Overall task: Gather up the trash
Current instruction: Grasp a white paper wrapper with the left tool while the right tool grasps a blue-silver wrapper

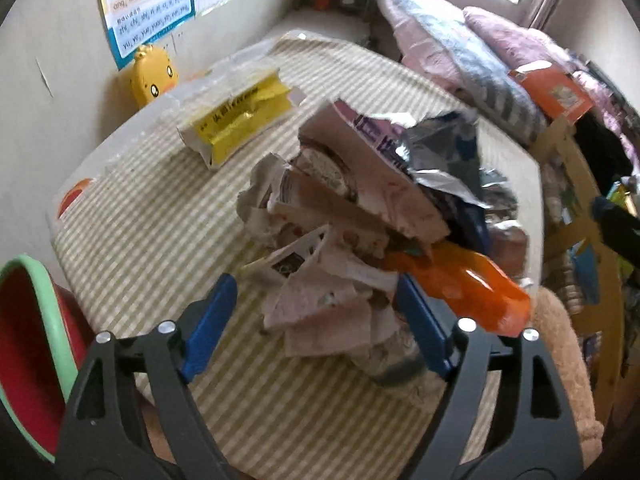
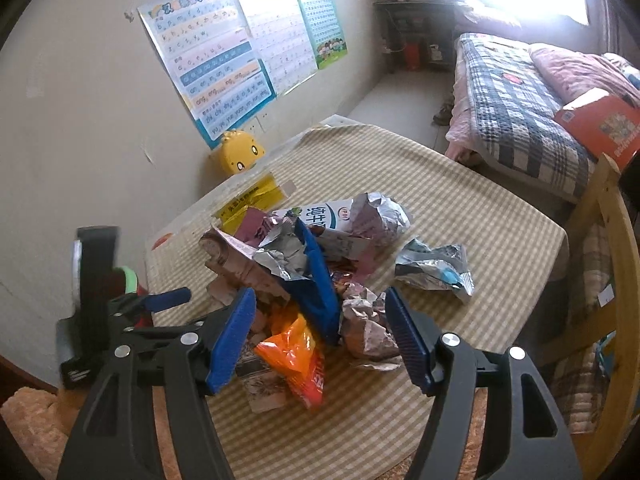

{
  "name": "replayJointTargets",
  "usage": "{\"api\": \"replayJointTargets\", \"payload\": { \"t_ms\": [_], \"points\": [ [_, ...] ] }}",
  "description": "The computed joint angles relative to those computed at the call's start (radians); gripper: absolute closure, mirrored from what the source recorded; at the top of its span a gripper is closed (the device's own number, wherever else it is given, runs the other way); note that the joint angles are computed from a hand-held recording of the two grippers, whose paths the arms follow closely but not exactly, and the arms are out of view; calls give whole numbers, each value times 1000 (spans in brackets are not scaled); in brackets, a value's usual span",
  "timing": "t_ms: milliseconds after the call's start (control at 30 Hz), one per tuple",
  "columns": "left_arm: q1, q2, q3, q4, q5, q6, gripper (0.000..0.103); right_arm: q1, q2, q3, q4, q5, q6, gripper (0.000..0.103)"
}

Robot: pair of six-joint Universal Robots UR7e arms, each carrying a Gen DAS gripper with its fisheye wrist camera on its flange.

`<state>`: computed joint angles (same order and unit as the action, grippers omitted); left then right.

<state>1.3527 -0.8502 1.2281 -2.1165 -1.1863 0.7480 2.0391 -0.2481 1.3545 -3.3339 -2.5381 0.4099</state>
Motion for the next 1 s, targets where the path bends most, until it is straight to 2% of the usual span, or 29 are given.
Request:
{"api": "replayJointTargets", "payload": {
  "t_ms": [133,167,200,233,400,667,867,1000],
  "points": [
    [-4,22,-6,9,44,-12,15,-5,-4,15,-19,18,4,38],
    [-1,24,-16,26,40,-32,19,-6,-5,18,-19,21,8,38],
    [3,26,-29,48,28,-55,34,-7,-6,20,-19,22,11,38],
    [5,30,-40,66,26,-74,40,-8,-7,24,-21,25,14,38],
    [5,-4,-14,44,12,-95,48,-14,-7,29,-23,38,21,38],
    [14,-78,7,-17,-53,-135,48,-27,10,-18,47,55,-12,38],
    [23,-139,11,-45,-109,-178,48,-82,3,-71,207,137,-65,37],
    [24,-159,21,-54,-120,-183,48,-114,3,-92,256,187,-84,37]
  ]
}}
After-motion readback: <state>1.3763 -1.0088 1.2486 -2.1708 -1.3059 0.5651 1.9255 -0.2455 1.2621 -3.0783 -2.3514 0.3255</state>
